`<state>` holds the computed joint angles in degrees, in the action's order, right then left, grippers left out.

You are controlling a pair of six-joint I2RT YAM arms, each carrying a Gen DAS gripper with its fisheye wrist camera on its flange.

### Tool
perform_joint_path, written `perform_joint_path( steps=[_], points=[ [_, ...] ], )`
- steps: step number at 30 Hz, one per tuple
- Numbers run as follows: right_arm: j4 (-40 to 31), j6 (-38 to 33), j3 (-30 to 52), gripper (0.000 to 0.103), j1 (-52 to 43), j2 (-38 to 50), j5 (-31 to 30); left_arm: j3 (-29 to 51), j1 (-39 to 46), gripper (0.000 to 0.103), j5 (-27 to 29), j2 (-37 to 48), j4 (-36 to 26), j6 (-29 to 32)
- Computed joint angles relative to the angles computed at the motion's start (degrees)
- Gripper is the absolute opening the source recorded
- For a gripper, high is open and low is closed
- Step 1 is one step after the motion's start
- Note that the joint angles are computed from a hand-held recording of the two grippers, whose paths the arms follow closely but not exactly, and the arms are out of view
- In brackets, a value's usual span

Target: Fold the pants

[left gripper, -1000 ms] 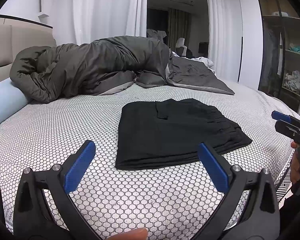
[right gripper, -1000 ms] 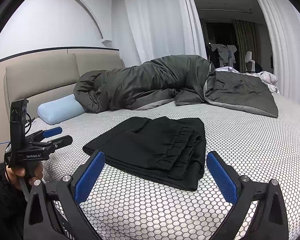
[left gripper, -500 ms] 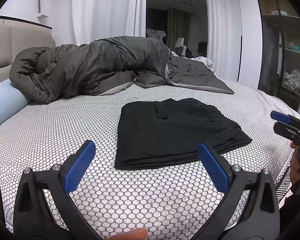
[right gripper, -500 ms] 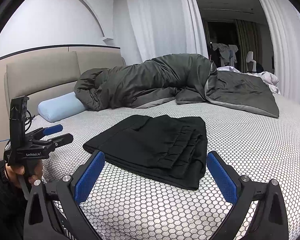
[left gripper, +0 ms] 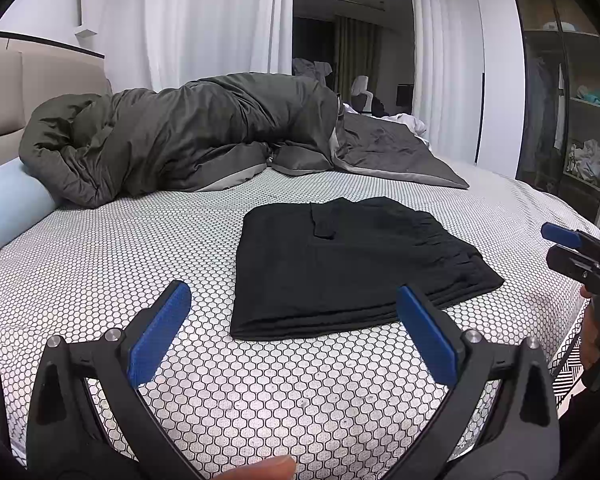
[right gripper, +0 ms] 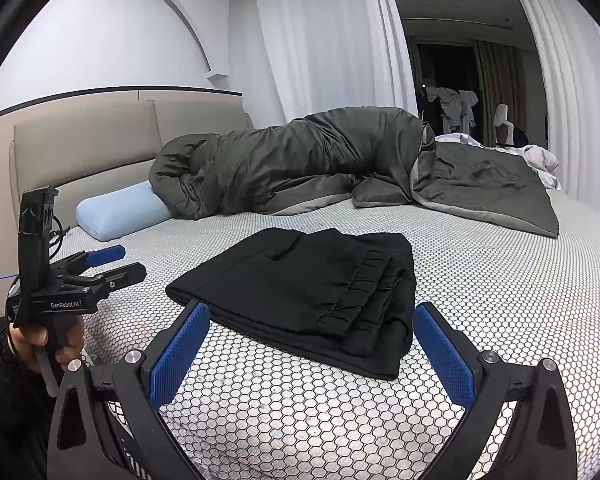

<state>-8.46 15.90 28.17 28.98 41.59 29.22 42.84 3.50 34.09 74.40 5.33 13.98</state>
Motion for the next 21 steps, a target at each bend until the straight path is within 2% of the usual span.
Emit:
perform_joint_path(
  steps=[21],
  points=[
    [-1.19, -0.05, 0.43, 0.103, -0.13, -0.67, -0.21, 0.56, 0.52, 0.102, 0.70, 0.61, -0.17, 0.32]
  ],
)
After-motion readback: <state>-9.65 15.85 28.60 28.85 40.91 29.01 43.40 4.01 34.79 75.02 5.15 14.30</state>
